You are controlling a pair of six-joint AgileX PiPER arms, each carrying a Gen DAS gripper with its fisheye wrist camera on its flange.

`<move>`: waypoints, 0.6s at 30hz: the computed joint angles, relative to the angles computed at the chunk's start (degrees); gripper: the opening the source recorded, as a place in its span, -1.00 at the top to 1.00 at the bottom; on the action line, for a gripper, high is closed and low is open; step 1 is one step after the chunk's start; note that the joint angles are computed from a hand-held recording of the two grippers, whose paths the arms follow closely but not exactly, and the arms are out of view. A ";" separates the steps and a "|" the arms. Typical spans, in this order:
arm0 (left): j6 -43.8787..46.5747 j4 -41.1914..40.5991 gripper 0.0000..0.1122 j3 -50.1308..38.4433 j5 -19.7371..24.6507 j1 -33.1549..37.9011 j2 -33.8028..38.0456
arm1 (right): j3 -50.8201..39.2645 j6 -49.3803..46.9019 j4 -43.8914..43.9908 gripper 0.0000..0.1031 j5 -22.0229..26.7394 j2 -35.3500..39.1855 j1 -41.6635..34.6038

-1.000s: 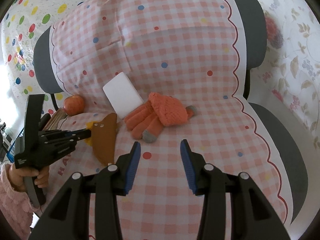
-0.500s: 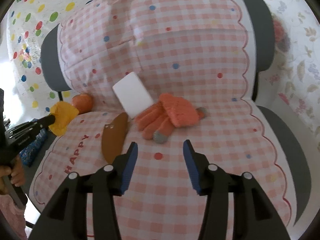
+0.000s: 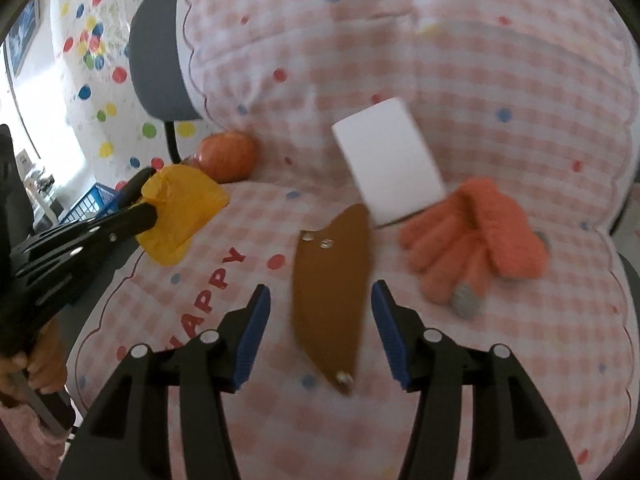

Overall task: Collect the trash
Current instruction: 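Close the right tool on the brown leather sheath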

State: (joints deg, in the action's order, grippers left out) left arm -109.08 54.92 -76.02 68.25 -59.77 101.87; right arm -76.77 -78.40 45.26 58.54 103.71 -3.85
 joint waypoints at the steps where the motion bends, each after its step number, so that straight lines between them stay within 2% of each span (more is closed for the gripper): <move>1: -0.19 0.10 0.96 0.52 -0.43 0.13 -0.24 | -0.36 1.21 -0.86 -0.03 -1.16 0.51 1.40; 7: -1.46 0.42 0.96 2.72 -2.00 0.79 -1.39 | -2.21 7.60 -6.64 -0.14 -5.32 3.03 6.30; 11: -2.03 0.55 0.96 3.52 -2.18 0.76 -1.84 | 0.15 6.12 -6.39 -0.10 -3.61 1.70 6.62; 13: -2.41 0.52 0.96 3.83 -2.06 0.67 -2.09 | 3.42 3.91 -5.67 0.07 -6.05 -0.54 7.07; 14: -2.64 0.49 0.96 4.11 -2.07 0.64 -2.30 | 4.21 3.49 -5.44 0.10 -6.68 -1.07 7.22; 17: -2.89 0.33 0.96 4.42 -1.93 0.45 -2.63 | 4.37 3.79 -4.58 0.29 -7.28 -1.23 6.84; 18: -2.98 0.36 0.96 4.43 -1.68 0.25 -2.67 | 4.16 3.68 -3.79 0.47 -7.12 -1.21 6.28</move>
